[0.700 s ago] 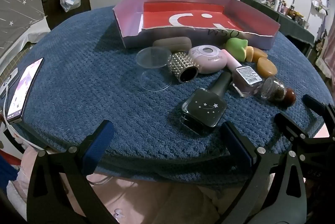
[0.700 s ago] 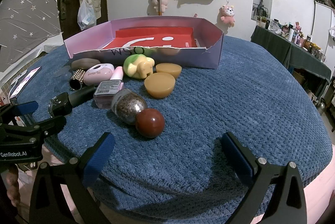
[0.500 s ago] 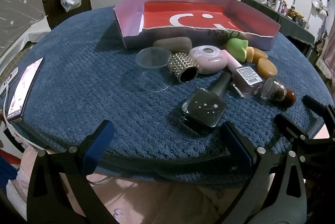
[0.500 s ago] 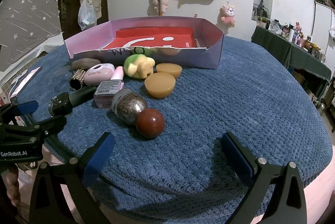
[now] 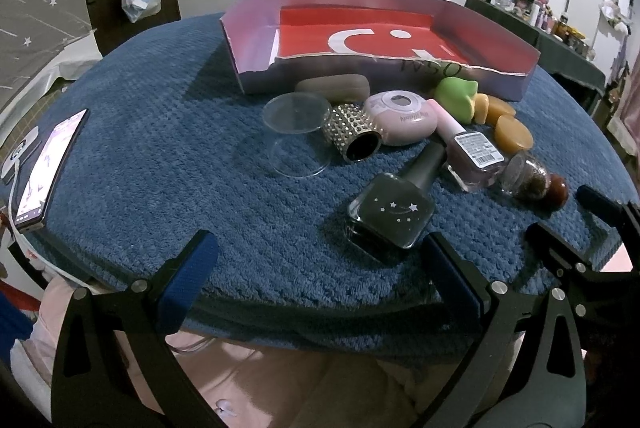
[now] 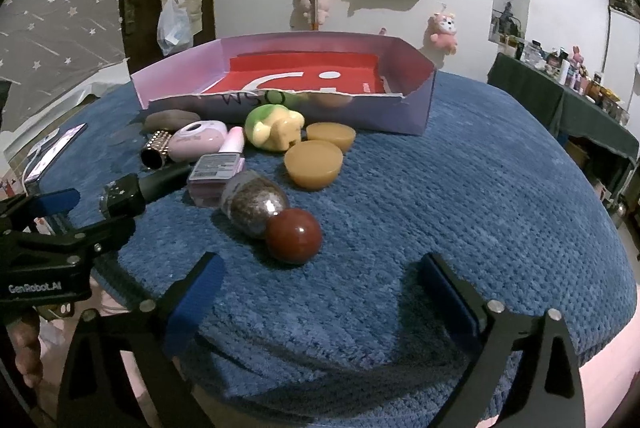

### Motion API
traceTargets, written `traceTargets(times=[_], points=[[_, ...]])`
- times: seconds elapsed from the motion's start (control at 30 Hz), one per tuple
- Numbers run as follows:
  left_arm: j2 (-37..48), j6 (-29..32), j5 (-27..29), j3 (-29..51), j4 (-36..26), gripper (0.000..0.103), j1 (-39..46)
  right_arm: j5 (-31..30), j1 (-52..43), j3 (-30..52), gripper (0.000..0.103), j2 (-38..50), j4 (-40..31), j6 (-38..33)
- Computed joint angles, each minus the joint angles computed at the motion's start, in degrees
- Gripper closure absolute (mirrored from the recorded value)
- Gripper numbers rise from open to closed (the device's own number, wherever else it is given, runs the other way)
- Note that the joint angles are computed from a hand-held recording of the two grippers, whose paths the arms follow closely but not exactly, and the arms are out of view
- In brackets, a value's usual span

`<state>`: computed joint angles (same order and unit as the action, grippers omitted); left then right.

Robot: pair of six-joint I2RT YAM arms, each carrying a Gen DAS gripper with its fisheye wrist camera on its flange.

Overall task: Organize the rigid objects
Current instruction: 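Grasp black star nail polish with left tool while right tool grasps glass jar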

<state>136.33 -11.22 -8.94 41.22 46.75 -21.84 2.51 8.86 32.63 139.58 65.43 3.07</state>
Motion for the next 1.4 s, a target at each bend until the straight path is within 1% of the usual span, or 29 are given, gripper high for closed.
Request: traceTargets(times=[0.1, 0.2, 0.27, 0.33, 0.43, 0.57, 0.67, 0.73, 0.8, 0.87, 0.9, 0.93, 0.97, 1.0, 1.07, 1.17, 1.23, 1.3, 1.33, 1.4], points=[[0.0, -0.4, -0.2, 0.5, -0.8, 0.0, -0.4, -0.5, 0.1, 0.1, 0.013, -0.1, 0.0, -0.4], [-0.9, -0.9, -1.2, 0.2, -1.3, 0.001, -1.0, -1.1, 0.1, 0.2, 0.014, -0.2, -0.1, -0.5], [-1.2, -0.8, -1.3, 0.2, -1.7, 0.003, -1.1, -1.4, 0.1, 0.3, 0.017, -0.1, 0.0, -0.7], [-1.4, -0.5, -1.3, 0.1, -1.4, 0.008, -1.4, -2.3, -0.2, 0.5, 0.019, -0.2, -0.1, -1.2], [-1.6, 0.3, -2.6, 0.1, -1.6, 0.012, -2.4, -3.0, -0.6, 0.9, 0.023, 0.0, -0.2, -1.7], [-1.8, 0.2, -1.1, 0.3, -2.0, 0.021, -2.5, -4.1, -1.0, 2.0, 0.029, 0.0, -1.0, -2.5], [-1.7, 0.4, -0.7, 0.9, -2.3, 0.026, -2.8, -4.8, -1.0, 3.0, 0.035, 0.0, -1.9, -2.8], [-1.6, 0.6, -0.7, 1.4, -2.6, 0.027, -2.9, -5.5, -1.2, 3.7, 0.036, 0.0, -2.5, -3.1], [-1.5, 0.6, -0.2, 1.7, -2.5, 0.028, -2.8, -6.0, -1.2, 4.5, 0.04, 0.0, -3.2, -3.4], [-1.4, 0.5, 0.8, 2.1, -3.0, 0.032, -2.5, -6.3, -1.0, 5.2, 0.045, 0.1, -3.8, -3.8], [-1.6, 1.3, -0.2, 2.9, -4.5, 0.034, -2.8, -6.0, -0.8, 5.5, 0.046, 0.1, -3.8, -3.9], [-1.5, 1.4, 0.8, 3.1, -4.7, 0.038, -2.6, -6.1, -0.6, 5.8, 0.048, 0.2, -4.1, -4.2], [-1.6, 1.5, 1.0, 3.2, -4.7, 0.04, -2.7, -6.2, -0.4, 6.2, 0.05, 0.2, -4.4, -4.3], [-1.8, 1.8, 1.5, 3.8, -6.7, 0.046, -2.6, -6.2, -0.3, 6.2, 0.053, 0.2, -4.4, -4.4], [-1.6, 2.7, 2.1, 3.4, -5.2, 0.063, -3.0, -6.4, -0.2, 6.5, 0.054, 0.1, -4.9, -4.6], [-0.7, 3.9, -0.6, 2.8, -1.5, 0.062, -4.7, -6.8, -0.1, 6.7, 0.059, -0.1, -5.5, -4.9], [-0.6, 4.3, -0.5, 3.1, -1.5, 0.062, -4.4, -6.9, 0.0, 6.7, 0.062, -0.3, -5.8, -5.1], [-0.7, 4.0, 1.1, 3.1, -1.3, 0.063, -3.7, -7.5, -0.1, 6.7, 0.07, -0.8, -6.5, -5.0], [-0.9, 3.7, 2.4, 3.0, -1.5, 0.063, -3.1, -7.7, -0.2, 6.7, 0.07, -1.0, -7.0, -4.8], [-1.0, 3.9, 3.1, 3.5, -2.5, 0.063, -2.6, -8.0, -0.3, 6.8, 0.07, -1.4, -7.7, -4.7]])
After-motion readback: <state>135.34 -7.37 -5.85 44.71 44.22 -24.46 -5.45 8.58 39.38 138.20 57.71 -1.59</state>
